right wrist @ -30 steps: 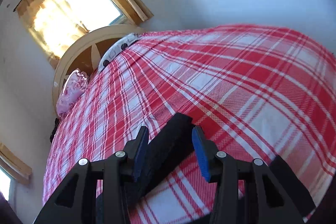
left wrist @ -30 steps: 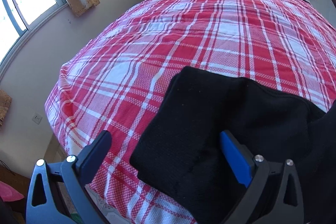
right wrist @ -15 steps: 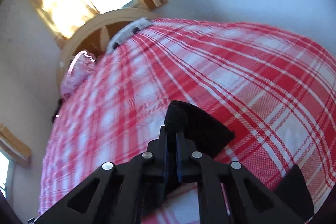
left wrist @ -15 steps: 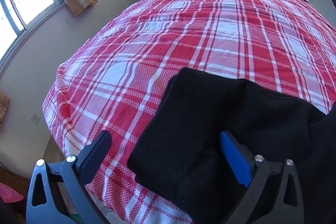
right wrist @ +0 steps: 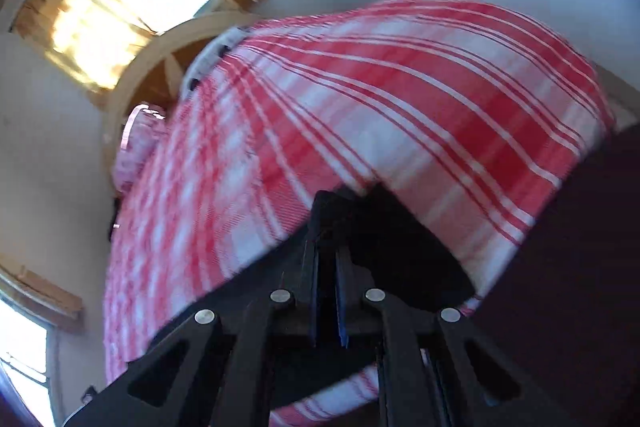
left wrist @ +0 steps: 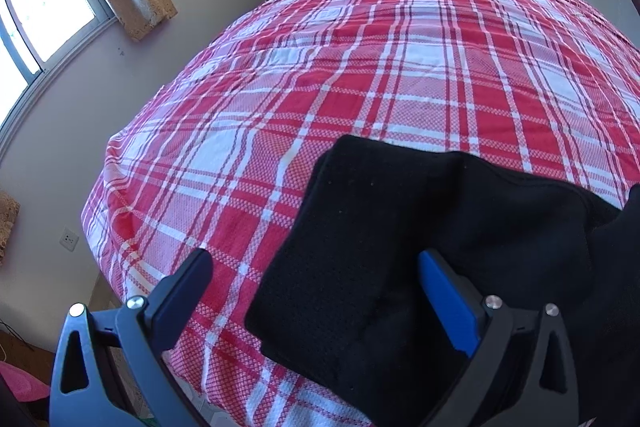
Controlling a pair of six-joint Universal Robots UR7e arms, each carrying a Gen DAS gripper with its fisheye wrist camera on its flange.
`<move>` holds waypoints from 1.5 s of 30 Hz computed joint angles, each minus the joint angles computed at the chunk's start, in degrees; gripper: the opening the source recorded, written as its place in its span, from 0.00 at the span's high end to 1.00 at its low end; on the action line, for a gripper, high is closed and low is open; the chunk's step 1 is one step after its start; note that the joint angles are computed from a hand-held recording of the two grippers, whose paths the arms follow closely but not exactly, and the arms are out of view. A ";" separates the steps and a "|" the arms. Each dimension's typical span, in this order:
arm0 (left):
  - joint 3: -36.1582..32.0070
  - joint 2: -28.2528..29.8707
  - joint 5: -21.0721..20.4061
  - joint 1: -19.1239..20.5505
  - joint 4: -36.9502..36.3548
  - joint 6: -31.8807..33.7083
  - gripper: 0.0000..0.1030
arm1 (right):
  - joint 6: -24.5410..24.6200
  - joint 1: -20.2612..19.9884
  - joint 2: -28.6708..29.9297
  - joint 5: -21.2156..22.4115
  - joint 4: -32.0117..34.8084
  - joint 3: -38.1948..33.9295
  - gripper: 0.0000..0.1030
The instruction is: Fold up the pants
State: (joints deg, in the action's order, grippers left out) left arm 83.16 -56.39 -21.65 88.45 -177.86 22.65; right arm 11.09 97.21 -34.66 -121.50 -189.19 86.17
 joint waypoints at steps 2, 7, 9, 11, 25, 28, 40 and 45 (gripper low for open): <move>-0.36 0.32 0.65 -0.18 -0.38 1.11 0.00 | 1.11 -0.64 0.12 -2.64 -0.11 1.77 0.87; 0.09 0.75 1.00 -1.32 -6.68 6.35 0.00 | -0.11 0.77 4.19 -20.48 -3.52 -1.53 0.87; 1.51 0.32 -0.21 -2.36 -12.22 10.26 0.00 | 0.31 1.34 4.25 -21.57 -7.88 -1.08 0.87; 3.39 -0.73 -2.50 -3.37 -15.19 12.46 0.00 | -1.72 2.03 3.90 -16.33 -13.11 0.50 0.86; 21.80 -7.99 -25.08 -9.51 -5.39 9.68 0.00 | -3.22 4.49 22.05 29.32 10.95 -17.06 0.58; 21.96 -7.51 -26.61 -9.71 -2.73 10.17 0.00 | 0.53 3.54 22.43 27.85 5.50 -15.68 0.58; 21.68 -5.93 -29.75 -9.58 4.29 5.27 0.00 | 3.97 0.88 22.99 23.81 -11.21 -15.79 0.60; 21.42 -4.92 -27.89 -9.29 3.41 5.13 0.23 | 2.87 2.02 19.96 23.94 -4.48 -14.92 0.91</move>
State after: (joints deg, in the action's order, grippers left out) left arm 104.58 -61.32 -49.54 79.16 -174.46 27.78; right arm 13.96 99.23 -14.70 -97.56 -193.67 71.25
